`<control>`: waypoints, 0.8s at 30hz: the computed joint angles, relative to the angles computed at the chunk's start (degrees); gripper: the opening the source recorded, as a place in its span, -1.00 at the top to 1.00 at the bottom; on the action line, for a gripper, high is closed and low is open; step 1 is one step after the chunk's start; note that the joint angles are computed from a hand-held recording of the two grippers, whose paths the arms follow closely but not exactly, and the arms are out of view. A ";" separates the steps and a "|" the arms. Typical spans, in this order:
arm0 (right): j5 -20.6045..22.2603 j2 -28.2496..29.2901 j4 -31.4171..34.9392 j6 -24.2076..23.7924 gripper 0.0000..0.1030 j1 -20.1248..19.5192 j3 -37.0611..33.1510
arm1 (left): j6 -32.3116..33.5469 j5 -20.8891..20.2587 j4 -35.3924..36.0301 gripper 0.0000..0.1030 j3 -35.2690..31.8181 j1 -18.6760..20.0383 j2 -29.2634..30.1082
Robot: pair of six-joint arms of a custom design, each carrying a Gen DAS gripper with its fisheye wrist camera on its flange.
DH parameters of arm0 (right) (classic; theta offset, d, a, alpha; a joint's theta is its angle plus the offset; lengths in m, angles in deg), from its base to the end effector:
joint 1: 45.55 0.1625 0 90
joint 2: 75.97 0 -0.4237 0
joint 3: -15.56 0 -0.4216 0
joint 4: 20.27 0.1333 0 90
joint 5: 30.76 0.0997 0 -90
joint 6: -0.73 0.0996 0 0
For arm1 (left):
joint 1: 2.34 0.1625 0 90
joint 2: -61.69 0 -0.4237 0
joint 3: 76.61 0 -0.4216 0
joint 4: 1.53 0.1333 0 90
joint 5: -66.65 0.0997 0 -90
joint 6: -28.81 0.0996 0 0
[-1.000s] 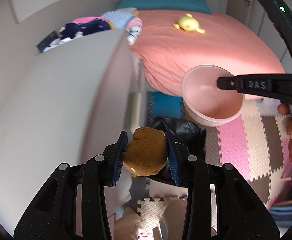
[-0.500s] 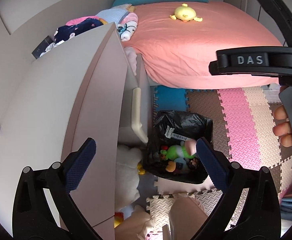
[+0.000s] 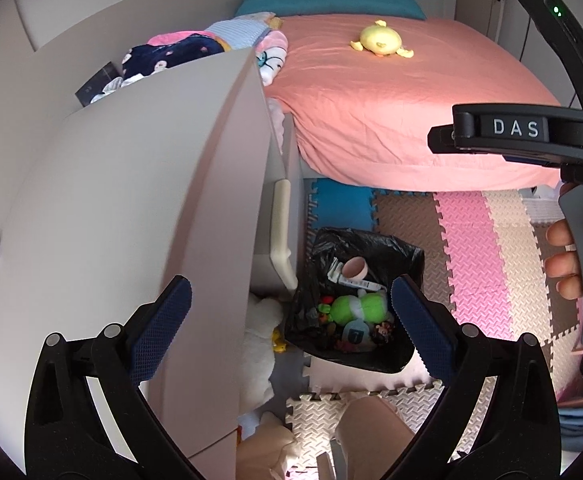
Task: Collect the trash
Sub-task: 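Open both grippers over the black trash bag to drop cookie and bowl, then move both tools back over the table toward the flower toys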
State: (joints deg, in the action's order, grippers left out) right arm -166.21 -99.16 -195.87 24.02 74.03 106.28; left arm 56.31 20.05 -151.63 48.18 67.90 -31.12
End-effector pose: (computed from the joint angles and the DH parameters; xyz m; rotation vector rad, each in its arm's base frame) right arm 0.3835 -0.5494 -0.0957 -0.0285 -2.4512 0.8043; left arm 0.0347 -0.5001 0.3456 0.7147 2.2077 -0.5149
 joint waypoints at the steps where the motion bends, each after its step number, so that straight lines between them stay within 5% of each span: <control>1: 0.01 0.31 0.31 -0.06 -0.95 0.32 -0.59 | 0.11 -0.21 0.06 -0.88 -0.19 0.19 -0.31; 15: 1.78 8.69 8.96 -3.20 -0.95 6.40 -17.00 | 2.21 -1.56 0.49 -0.88 -7.44 5.65 -4.00; 24: 4.48 19.91 20.28 -6.91 -0.95 10.65 -36.87 | 4.58 -1.38 -2.00 -0.88 -14.34 12.22 -4.98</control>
